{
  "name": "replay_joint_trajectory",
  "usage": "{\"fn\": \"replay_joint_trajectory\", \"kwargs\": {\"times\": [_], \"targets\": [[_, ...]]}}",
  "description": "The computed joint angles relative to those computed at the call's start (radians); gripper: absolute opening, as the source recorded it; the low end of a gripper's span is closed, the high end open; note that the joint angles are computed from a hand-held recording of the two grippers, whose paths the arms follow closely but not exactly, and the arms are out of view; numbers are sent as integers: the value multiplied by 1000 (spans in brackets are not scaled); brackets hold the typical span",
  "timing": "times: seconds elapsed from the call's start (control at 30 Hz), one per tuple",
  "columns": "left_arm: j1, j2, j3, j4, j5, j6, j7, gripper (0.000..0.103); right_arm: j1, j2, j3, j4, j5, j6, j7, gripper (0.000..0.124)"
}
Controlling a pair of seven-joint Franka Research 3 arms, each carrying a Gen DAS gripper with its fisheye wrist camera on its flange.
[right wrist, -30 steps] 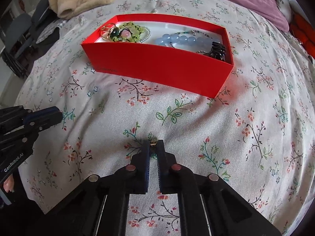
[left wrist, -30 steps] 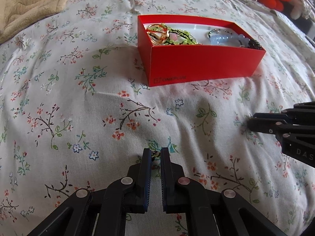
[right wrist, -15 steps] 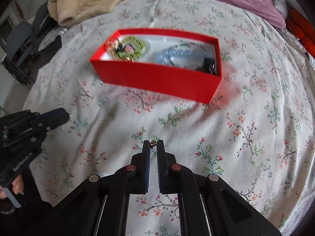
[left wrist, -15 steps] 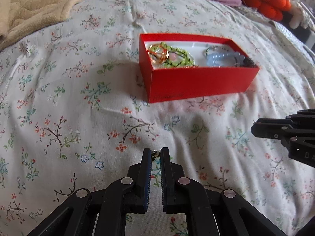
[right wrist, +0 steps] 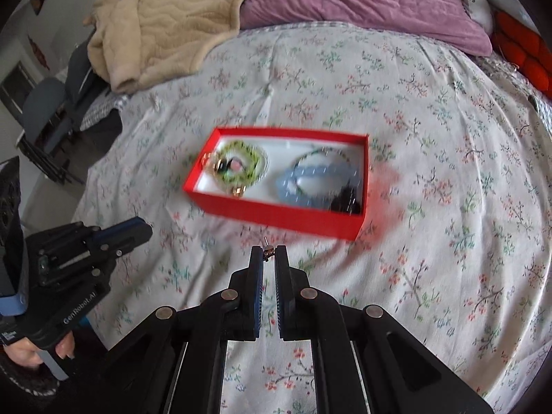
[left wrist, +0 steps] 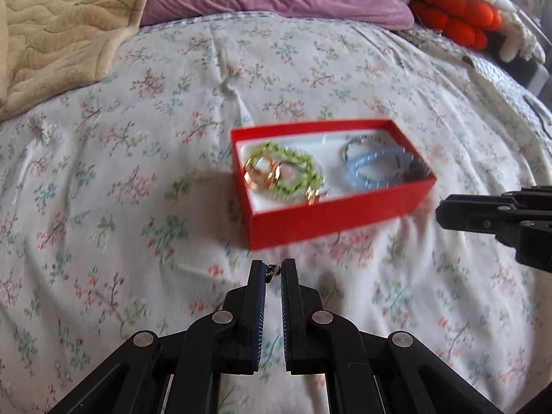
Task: Organize jewelry
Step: 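Carry both held gold pieces over the red box, then open the left tool to drop its earring while the right drops the stud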
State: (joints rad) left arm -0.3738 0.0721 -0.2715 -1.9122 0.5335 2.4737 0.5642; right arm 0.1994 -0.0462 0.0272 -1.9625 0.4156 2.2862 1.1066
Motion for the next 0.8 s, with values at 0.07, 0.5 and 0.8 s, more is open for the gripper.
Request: {"fn": "replay_joint_trajectory", "kwargs": {"times": [0.07, 0.5, 0.8], "targets": [[0, 25, 2, 33, -3, 0, 7, 4, -1, 22, -2, 30, 9, -7, 12, 7], [-33, 216, 43, 257, 5, 21, 70, 4, -22, 160, -3, 169, -2, -31, 100, 7], [-59, 305, 72, 352, 7, 22, 109, 4, -34, 197, -1, 196, 3, -27, 105, 7]]}}
